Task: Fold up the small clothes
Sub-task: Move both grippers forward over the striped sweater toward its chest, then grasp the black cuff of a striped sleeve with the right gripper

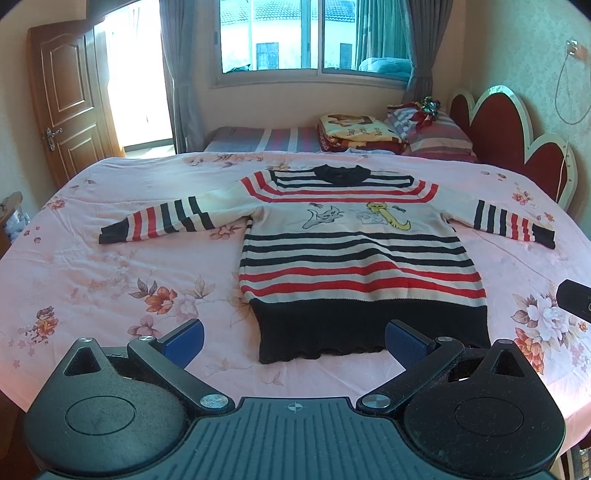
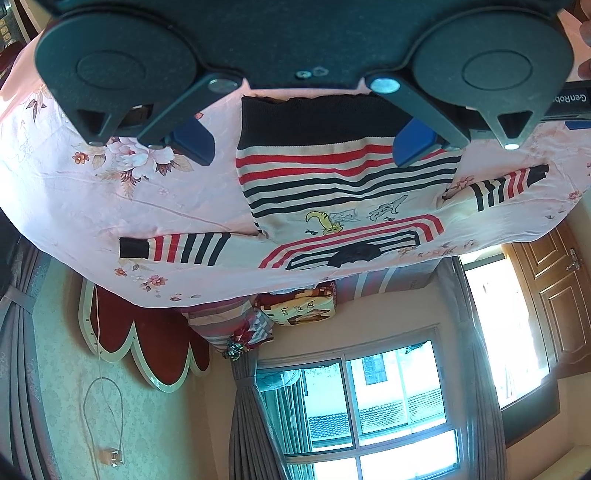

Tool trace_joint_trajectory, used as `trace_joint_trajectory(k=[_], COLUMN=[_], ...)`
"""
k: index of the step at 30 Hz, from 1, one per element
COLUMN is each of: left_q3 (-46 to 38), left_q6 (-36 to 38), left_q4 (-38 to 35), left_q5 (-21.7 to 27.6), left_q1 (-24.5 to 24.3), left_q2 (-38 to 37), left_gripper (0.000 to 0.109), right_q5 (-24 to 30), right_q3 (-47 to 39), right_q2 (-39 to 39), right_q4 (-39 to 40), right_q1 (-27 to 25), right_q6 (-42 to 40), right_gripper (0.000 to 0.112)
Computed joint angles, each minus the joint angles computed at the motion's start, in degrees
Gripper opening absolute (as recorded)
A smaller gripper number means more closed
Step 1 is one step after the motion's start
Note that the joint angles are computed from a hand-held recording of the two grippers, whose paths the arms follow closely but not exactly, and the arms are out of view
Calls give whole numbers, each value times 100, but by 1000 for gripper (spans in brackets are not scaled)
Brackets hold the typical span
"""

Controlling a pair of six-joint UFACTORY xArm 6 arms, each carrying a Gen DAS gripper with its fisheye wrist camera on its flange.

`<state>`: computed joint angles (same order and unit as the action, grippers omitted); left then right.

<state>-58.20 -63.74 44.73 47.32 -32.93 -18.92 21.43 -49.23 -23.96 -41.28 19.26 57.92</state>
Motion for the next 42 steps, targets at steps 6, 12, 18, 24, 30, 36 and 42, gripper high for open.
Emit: trace_joint_trajectory(k=[6, 12, 18, 24, 30, 36, 42], left_q3=[-129, -300, -618, -1209, -2133, -3441, -5102], left_q6=[12, 23, -61, -3, 371, 961, 1380], left_q4=[37, 6, 64, 0, -382, -896, -1251], left_q5=[-87, -147, -142, -145, -333, -418, 41], left_q1=[117, 240, 335, 444, 595, 653, 626], left_q2=[155, 386, 784, 1435, 2345, 3519, 4762], left_gripper=[103, 103, 103, 103, 103, 103, 103], right_q5=[3, -67, -172, -464, -601, -809, -651], right_q3=[-91, -167, -330, -634, -1207, -1926, -2785], right_q2=[136, 284, 531, 1019, 1728, 2564, 3383], right_q4=[3, 85, 83, 386, 997, 1515, 2339], right_q1=[-64, -172, -332, -625, -895, -1256, -1497], right_q6=[92, 43, -31, -405, -1066, -1629, -2357], right_gripper=[102, 102, 102, 102, 102, 102, 100])
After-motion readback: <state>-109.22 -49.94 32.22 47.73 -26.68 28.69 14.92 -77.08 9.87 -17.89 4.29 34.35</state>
